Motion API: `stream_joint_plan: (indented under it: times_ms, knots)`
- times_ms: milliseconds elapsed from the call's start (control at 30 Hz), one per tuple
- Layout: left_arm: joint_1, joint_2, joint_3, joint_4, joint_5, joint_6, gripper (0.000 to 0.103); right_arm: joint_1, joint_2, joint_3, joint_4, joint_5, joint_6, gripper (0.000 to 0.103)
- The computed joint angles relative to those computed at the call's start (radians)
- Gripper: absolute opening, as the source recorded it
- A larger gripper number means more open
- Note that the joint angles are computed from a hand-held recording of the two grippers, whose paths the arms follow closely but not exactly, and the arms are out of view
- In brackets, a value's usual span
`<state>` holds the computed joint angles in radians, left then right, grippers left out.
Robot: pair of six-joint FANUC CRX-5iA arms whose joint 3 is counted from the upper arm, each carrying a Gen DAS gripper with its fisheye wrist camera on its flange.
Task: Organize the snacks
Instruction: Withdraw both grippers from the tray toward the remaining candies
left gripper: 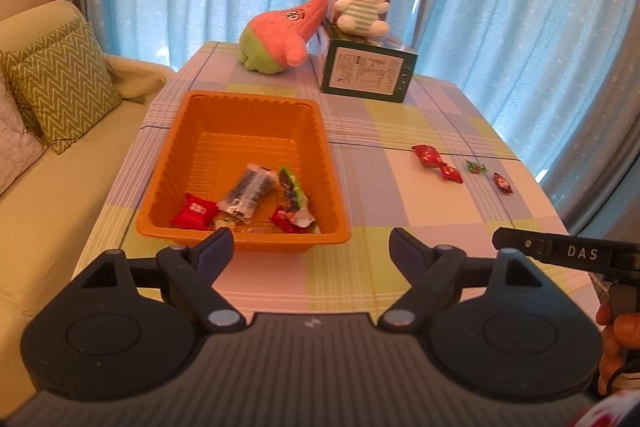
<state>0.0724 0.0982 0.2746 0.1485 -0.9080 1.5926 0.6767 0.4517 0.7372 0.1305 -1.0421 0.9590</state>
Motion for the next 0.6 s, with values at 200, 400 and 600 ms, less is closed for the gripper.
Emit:
stream_joint_plan:
  times_ms: [200, 400, 600]
  knots:
    - [-0.036, 0.026, 0.024, 0.022, 0.006, -0.024, 0.084, -0.017, -0.052, -0.086, 0.035, 0.033, -0.049, 0.055]
    - [-0.075, 0.078, 0.075, 0.052, 0.008, -0.052, 0.084, -0.049, -0.084, -0.143, 0.08, 0.055, -0.095, 0.055]
    - [-0.119, 0.162, 0.167, 0.071, -0.003, -0.07, 0.084, -0.093, -0.093, -0.164, 0.106, 0.064, -0.119, 0.055]
